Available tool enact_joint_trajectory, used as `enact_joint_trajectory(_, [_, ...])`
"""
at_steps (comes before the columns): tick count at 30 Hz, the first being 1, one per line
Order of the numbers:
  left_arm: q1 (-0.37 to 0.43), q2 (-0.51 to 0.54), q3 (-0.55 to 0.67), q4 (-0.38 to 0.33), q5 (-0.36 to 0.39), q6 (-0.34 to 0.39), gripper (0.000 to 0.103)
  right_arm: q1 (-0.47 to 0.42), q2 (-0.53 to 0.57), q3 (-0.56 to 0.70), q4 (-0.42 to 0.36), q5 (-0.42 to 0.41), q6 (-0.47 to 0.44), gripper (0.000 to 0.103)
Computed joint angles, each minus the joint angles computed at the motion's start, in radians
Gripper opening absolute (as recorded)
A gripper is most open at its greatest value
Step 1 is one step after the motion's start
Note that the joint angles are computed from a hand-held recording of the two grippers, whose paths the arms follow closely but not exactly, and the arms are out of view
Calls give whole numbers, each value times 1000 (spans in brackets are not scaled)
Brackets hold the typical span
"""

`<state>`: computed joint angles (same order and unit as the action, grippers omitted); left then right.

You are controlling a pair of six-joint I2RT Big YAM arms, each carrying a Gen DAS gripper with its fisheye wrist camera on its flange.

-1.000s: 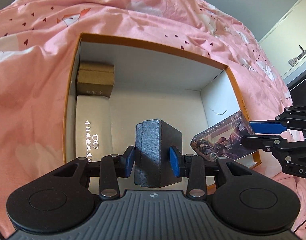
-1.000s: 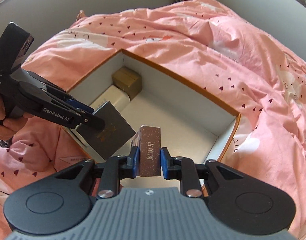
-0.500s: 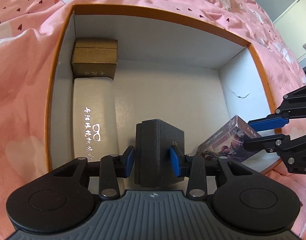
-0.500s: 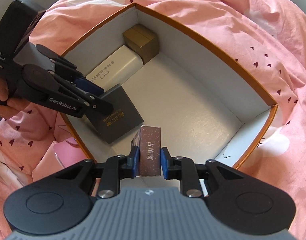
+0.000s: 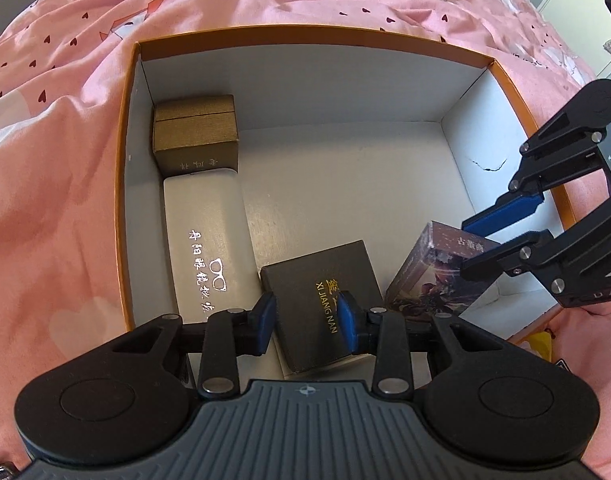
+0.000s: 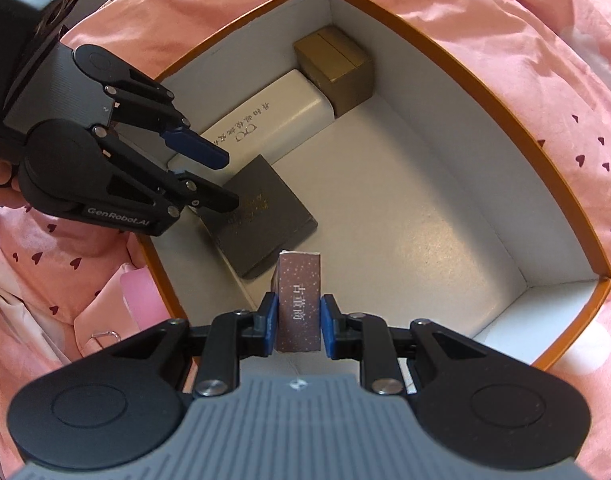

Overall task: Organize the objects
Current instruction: 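Carry the grey book with the left tool while the right tool carries the brown box into the orange box, then lower the grey book and open the left tool while the right tool releases the brown box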

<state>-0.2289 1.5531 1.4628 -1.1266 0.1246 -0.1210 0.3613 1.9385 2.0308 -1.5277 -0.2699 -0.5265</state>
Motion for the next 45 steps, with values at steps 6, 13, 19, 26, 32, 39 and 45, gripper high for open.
enact_joint_trajectory(6, [-9,7,7,17,-14,-3,41,16,-1,-14,101,61,-20,28])
enact_joint_trajectory(13, [-14,19,18,20,-14,15,41,16,34,-12,158,89,9,39])
enact_joint_trajectory(19, [-12,22,14,19,-21,27,41,29,56,-32,159,127,11,38])
enact_joint_trajectory(26, [-11,19,6,24,-13,47,40,34,46,-32,134,174,-8,39])
enact_joint_trajectory(32, [-12,21,3,30,-12,59,40,28,46,1,49,266,-128,33])
enact_joint_trajectory(39, [-11,36,8,26,-5,59,39,46,47,-28,47,387,-281,28])
enact_joint_trajectory(45, [-3,36,5,36,6,65,39,56,67,-12,33,313,-318,17])
